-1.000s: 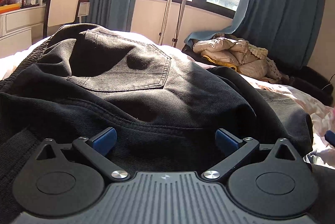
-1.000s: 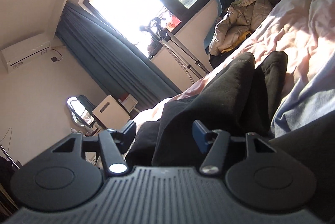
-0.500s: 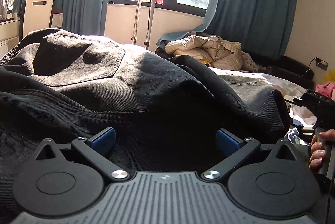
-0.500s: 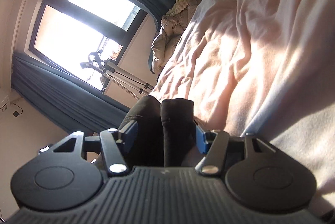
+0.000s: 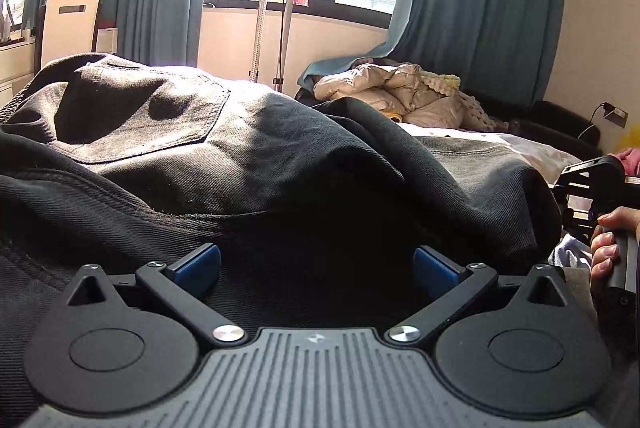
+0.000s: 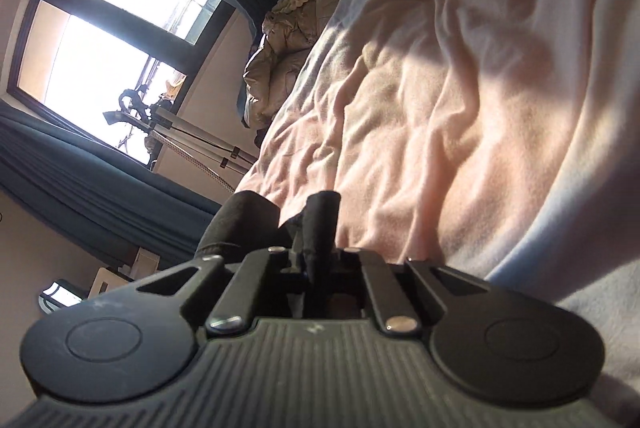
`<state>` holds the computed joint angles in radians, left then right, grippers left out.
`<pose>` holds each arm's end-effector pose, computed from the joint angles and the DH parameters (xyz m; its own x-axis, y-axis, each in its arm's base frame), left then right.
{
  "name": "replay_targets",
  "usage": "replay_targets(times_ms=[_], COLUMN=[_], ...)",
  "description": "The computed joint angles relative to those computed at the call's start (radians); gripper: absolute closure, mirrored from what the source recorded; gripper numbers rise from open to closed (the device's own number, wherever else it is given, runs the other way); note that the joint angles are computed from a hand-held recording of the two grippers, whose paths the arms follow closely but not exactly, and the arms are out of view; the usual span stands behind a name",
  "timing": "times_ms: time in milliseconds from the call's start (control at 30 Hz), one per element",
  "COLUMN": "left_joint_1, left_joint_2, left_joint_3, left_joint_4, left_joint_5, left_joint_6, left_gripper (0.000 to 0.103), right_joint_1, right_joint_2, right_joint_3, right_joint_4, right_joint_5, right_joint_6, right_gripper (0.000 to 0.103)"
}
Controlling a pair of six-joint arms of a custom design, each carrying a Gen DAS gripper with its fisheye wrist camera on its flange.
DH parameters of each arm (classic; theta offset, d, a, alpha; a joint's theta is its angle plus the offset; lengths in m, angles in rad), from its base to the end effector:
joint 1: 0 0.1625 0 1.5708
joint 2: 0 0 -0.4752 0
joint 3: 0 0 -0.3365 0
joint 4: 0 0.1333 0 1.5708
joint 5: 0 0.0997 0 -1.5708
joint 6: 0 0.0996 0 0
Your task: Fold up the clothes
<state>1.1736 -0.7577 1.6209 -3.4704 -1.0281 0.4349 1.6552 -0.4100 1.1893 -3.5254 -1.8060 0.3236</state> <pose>-0.0958 -0.7060 0.2757 -0.7891 0.1266 -0.6011 0.5838 0.4591 -0.6696 0.1774 -0.7909 0.1701 -0.9462 0.2475 -0.2083 0.2831 0.3219 -0.9035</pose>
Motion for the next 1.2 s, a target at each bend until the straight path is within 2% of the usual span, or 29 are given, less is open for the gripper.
replay_targets(times_ms=[133, 267, 400, 467, 533, 600, 700, 767, 900, 1033, 1100, 1200], left_joint_1=[0.001, 0.006, 0.013, 0.015, 0.014, 0.013, 0.013, 0.012, 0.011, 0.011, 0.011, 0.010], left_joint_2=[-0.010, -0.022, -0.031, -0.031, -0.030, -0.029, -0.028, -0.027, -0.026, -0.030, -0.034, -0.039], left_joint_3=[0.005, 0.009, 0.001, -0.005, -0.007, -0.005, -0.007, -0.004, -0.001, 0.004, 0.008, 0.015], left_joint_4=[0.005, 0.009, 0.032, 0.050, 0.056, 0.051, 0.047, 0.042, 0.044, 0.037, 0.022, 0.003], left_joint_5=[-0.018, -0.056, -0.098, -0.107, -0.108, -0.112, -0.120, -0.120, -0.123, -0.135, -0.140, -0.150], left_joint_6=[-0.027, -0.041, -0.077, -0.087, -0.082, -0.069, -0.052, -0.041, -0.028, -0.006, -0.011, -0.011], left_gripper=[0.000, 0.000, 0.000, 0.000, 0.000, 0.000, 0.000, 0.000, 0.000, 0.000, 0.000, 0.000], right_joint_1=[0.033, 0.048, 0.029, 0.012, -0.019, -0.064, -0.116, -0.127, -0.086, -0.058, -0.048, -0.058], right_joint_2=[-0.057, -0.165, -0.260, -0.291, -0.317, -0.324, -0.310, -0.305, -0.320, -0.367, -0.380, -0.389], right_joint_3=[0.021, 0.038, 0.165, 0.257, 0.362, 0.462, 0.560, 0.574, 0.480, 0.383, 0.342, 0.357], right_joint_4=[-0.108, -0.151, -0.336, -0.427, -0.473, -0.497, -0.534, -0.541, -0.505, -0.390, -0.382, -0.468], right_joint_5=[-0.098, -0.231, -0.257, -0.270, -0.303, -0.335, -0.339, -0.334, -0.347, -0.350, -0.387, -0.426], right_joint_6=[-0.073, -0.212, -0.352, -0.346, -0.298, -0.191, -0.026, 0.011, -0.061, -0.015, -0.059, -0.163], right_gripper=[0.097, 0.097, 0.097, 0.097, 0.097, 0.097, 0.097, 0.097, 0.098, 0.098, 0.098, 0.098])
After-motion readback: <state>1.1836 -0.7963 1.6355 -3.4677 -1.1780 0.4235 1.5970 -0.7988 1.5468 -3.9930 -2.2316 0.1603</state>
